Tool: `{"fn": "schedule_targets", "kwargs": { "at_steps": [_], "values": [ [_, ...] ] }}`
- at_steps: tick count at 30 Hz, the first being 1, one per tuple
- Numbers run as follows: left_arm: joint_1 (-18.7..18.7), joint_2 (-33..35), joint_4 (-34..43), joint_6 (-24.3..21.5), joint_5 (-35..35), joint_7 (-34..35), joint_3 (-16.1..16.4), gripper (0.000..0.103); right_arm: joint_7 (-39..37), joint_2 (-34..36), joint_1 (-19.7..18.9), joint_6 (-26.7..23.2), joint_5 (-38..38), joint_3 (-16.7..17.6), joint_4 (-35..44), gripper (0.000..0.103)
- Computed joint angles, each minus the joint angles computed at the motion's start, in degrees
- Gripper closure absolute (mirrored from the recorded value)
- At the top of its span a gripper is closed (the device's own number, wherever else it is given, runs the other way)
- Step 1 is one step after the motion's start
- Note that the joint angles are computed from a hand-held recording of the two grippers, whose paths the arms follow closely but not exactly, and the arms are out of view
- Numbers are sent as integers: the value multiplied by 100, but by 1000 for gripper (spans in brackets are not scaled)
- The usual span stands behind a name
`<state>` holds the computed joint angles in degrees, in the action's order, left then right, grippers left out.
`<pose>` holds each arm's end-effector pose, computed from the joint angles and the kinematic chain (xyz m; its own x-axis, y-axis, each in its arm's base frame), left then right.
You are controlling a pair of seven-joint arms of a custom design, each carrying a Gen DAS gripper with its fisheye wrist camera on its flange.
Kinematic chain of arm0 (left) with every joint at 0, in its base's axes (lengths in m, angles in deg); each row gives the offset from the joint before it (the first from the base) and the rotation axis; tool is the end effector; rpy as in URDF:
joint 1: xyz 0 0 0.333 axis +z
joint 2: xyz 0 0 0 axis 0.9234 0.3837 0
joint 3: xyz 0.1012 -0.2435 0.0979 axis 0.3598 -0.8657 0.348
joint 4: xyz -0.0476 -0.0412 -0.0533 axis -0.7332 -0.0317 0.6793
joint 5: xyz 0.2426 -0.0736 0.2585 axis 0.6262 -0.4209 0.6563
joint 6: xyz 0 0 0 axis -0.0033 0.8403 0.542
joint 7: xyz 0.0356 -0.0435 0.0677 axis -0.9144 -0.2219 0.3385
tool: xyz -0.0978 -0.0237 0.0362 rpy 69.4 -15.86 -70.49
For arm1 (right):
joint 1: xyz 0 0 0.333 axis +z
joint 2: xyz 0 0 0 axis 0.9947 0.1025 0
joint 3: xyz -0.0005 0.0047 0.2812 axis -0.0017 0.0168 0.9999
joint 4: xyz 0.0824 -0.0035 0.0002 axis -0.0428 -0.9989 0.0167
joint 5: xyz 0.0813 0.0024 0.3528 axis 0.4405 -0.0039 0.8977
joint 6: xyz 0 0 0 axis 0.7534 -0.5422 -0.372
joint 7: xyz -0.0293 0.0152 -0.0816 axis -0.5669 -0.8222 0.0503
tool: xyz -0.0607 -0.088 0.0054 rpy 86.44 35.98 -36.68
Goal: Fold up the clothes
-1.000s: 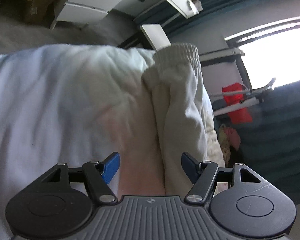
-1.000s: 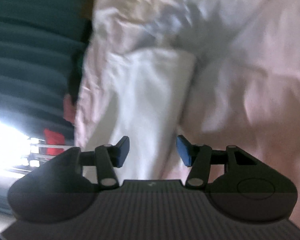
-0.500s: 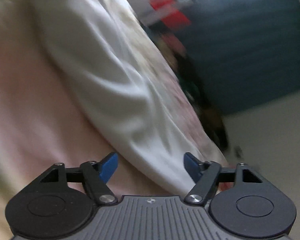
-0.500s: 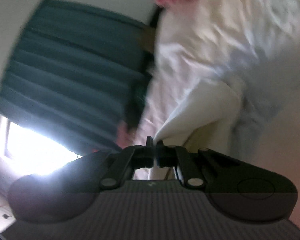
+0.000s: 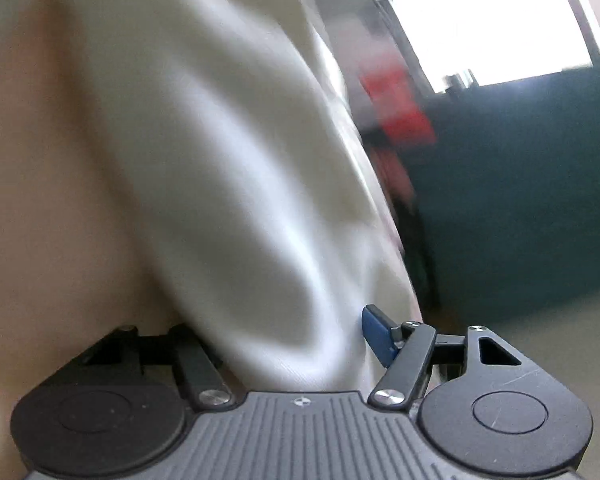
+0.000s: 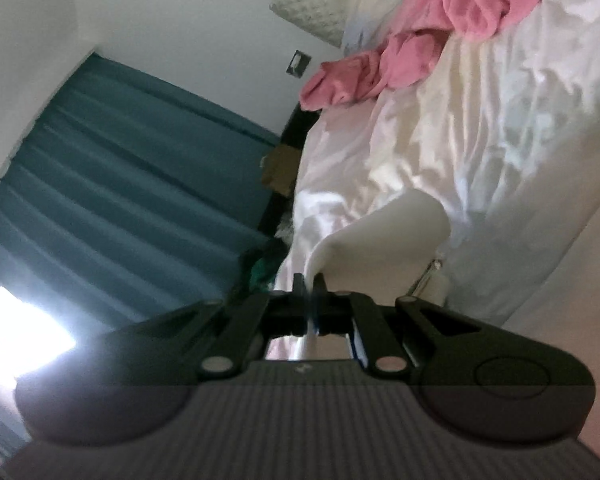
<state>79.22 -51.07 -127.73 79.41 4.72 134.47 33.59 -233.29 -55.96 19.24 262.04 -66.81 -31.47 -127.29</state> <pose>0.6558 0.0368 0.4898 0.2551 -0.4529 0.8543 -0.5753 -0.7812 -0.2423 0.3946 -0.0233 0.5377 -0.4257 -0.1987 -0.8828 0.5293 0.7366 -0.4210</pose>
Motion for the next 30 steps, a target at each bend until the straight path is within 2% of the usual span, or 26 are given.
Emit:
{"fn": "schedule_targets", "kwargs": {
  "at_steps": [2,3,5,7,9,11,14,19,22,23,25,27,28,30],
  "values": [
    [-113,-30,-158,758,240,-846,246,36,-59,-11,-78,-161,-71,45,106,98],
    [-54,49,-87,930,210,-1063,254,36,-85,-17,-101,-233,-125,57,154,98],
    [71,262,197,875,360,-1494,245,35,-116,-28,-132,-374,-249,70,243,98],
    [119,435,458,804,756,-1968,298,41,-144,-5,-100,-529,-390,39,299,98],
    [116,524,671,633,1419,-2401,465,61,-246,93,-43,-693,-597,-40,353,98],
    [258,580,986,-20,1968,-2705,550,72,-374,272,92,-952,-819,-156,435,98],
    [627,571,1482,-1070,2267,-2951,472,80,-482,559,284,-1359,-1081,-309,578,98],
    [1224,634,2843,-3471,2860,-2954,610,83,-544,756,567,-2065,-1461,-482,800,98],
    [1618,669,3523,-4745,3130,-2524,680,84,-707,855,993,-2891,-1545,-695,975,97],
    [1697,572,3514,-5003,3184,-2380,716,84,-798,939,1178,-3210,-1520,-805,1041,97],
    [1826,185,3079,-5212,3248,-1929,808,86,-971,1136,1579,-3907,-1375,-1043,1178,96],
    [1972,-33,2862,-5417,3120,-1434,924,81,-1037,1314,1885,-4362,-1256,-1253,1258,95],
    [1945,-129,2748,-5363,3082,-1288,954,78,-1058,1407,1964,-4538,-1277,-1309,1324,95],
    [1884,-260,2599,-5185,3033,-965,1029,55,-1096,1596,2121,-4888,-1315,-1423,1461,88]
  ]
}}
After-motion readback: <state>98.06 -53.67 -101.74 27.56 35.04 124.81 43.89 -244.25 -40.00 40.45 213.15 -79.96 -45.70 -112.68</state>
